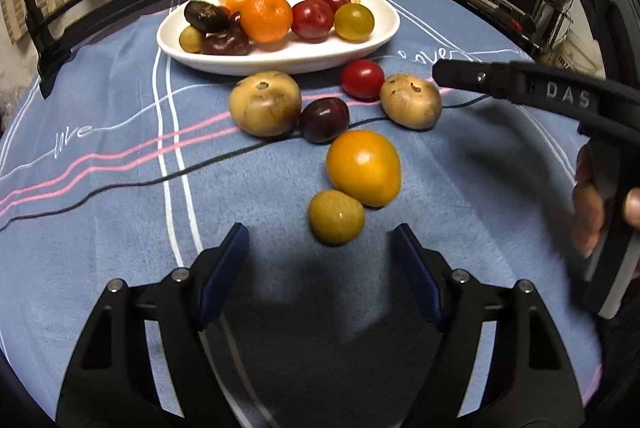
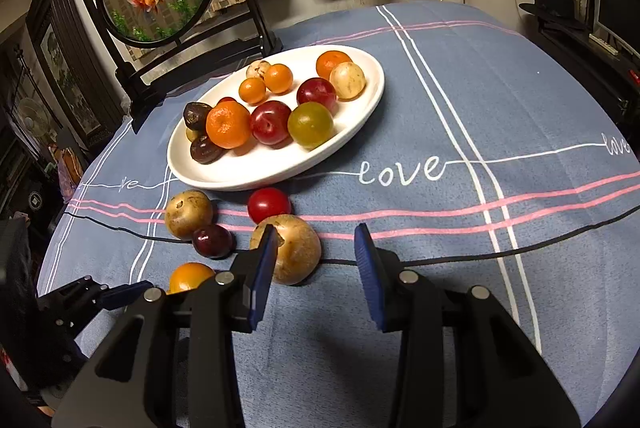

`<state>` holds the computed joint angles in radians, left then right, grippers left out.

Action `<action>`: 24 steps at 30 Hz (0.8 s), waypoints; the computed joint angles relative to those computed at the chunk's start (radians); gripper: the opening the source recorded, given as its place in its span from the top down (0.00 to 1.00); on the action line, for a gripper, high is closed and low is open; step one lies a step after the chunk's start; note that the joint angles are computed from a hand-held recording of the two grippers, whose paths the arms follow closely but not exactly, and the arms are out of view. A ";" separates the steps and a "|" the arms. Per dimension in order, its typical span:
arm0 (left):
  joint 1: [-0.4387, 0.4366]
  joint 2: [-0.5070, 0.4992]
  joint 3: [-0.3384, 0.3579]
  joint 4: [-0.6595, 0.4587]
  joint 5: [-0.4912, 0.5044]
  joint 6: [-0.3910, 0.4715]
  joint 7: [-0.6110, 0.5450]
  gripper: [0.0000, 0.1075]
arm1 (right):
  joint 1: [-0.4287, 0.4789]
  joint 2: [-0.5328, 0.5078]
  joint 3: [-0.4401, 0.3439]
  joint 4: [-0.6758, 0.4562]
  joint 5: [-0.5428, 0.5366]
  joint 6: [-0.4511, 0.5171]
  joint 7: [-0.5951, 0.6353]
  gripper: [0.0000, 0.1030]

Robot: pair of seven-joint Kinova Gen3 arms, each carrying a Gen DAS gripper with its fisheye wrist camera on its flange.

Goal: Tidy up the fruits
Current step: 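Move the left gripper to the small yellow-green fruit and close on it, then close the right gripper on the large beige round fruit while the left gripper holds its fruit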

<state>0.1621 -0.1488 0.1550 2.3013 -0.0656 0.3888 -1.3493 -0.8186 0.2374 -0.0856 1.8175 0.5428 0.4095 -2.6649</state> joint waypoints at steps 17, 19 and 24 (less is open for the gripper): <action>-0.046 -0.034 0.010 0.029 -0.104 -0.067 0.107 0.73 | -0.017 0.018 -0.008 -0.023 0.031 0.047 -0.002 0.60; -0.052 -0.039 0.003 0.029 -0.089 -0.063 0.095 0.73 | -0.003 0.027 -0.025 -0.032 0.005 0.050 0.034 0.60; -0.038 -0.043 -0.034 0.025 -0.022 -0.054 0.027 0.74 | -0.050 0.050 -0.007 -0.060 0.032 0.098 0.030 0.49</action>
<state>0.1241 -0.1919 0.1209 2.3259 -0.0876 0.3352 -1.3227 -0.8687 0.2877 -0.0922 1.7571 0.5748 0.5077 -2.6351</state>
